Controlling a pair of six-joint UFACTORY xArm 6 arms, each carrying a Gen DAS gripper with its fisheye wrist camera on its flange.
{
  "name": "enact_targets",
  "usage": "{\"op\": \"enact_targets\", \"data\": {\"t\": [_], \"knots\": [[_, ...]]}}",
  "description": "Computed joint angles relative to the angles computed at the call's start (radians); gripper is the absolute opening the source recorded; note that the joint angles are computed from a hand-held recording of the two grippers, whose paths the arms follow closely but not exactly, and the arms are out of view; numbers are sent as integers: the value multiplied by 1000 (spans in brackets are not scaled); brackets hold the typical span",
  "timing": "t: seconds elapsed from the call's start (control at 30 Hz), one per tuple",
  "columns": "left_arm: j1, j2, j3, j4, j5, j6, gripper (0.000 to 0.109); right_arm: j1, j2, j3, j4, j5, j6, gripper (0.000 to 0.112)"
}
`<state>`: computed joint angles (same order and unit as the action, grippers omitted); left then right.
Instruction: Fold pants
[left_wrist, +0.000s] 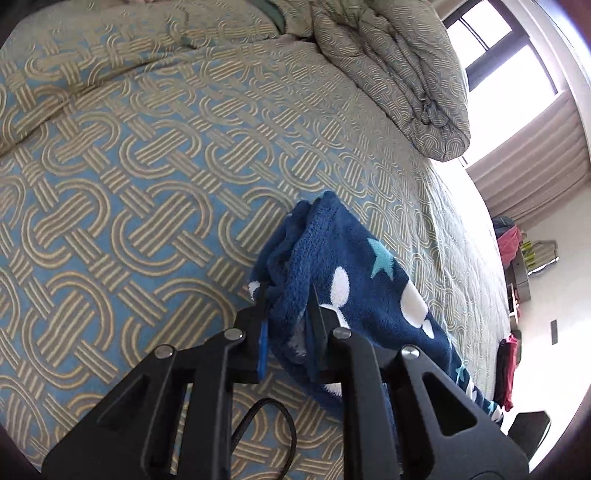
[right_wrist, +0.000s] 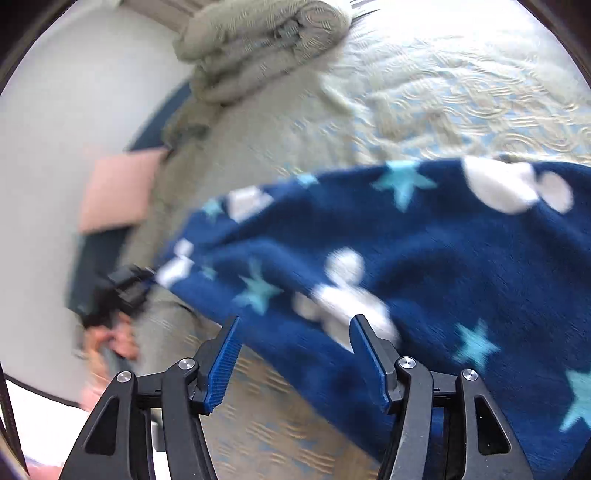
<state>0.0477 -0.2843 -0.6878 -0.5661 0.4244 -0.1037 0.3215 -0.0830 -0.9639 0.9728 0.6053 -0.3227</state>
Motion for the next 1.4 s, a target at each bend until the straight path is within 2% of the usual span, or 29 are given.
{"op": "enact_targets", "data": {"t": [0.13,0.23,0.3,0.33,0.4,0.5,0.6,0.67,0.77,0.83,0.93,1.03,1.13,1.17,1.23,1.33,1.4], "knots": [[-11,-2,-8,63,-9,-38,17,-10,173,-173,15,-18,105,61],[-23,-22,1,62,-27,-5,17,-48,374,-339,-19,53,234,61],[-35,-38,6,90,-40,-4,17,-59,403,-358,19,51,265,61],[-41,-46,6,98,-47,6,17,-63,397,-369,-7,74,291,61],[-53,-63,4,136,-53,2,17,-58,332,-331,-57,93,303,61],[-80,-84,-7,200,-60,-19,17,-47,186,-193,82,160,126,61],[-120,-98,-32,205,-72,-10,17,-24,76,-21,89,178,160,64],[-160,-105,-57,200,-73,-1,17,0,28,44,128,126,80,63],[-224,-118,-89,237,-71,-1,17,-14,-44,83,145,135,132,64],[-279,-127,-110,270,-79,9,17,-32,-116,127,190,144,77,64],[-378,-114,-151,302,-84,34,17,-52,-232,196,117,103,95,64],[-495,-76,-186,221,-76,121,17,-117,-315,250,29,70,151,64],[-629,1,-227,117,-55,222,18,-230,-410,320,52,100,135,65],[-669,36,-238,122,-54,229,18,-234,-410,329,69,87,129,66],[-742,132,-264,198,-43,180,19,-303,-430,353,82,125,119,69],[-792,227,-295,312,27,48,20,-398,-443,389,109,180,117,69],[-808,200,-265,273,21,50,24,-443,-457,410,118,225,111,69]]}}
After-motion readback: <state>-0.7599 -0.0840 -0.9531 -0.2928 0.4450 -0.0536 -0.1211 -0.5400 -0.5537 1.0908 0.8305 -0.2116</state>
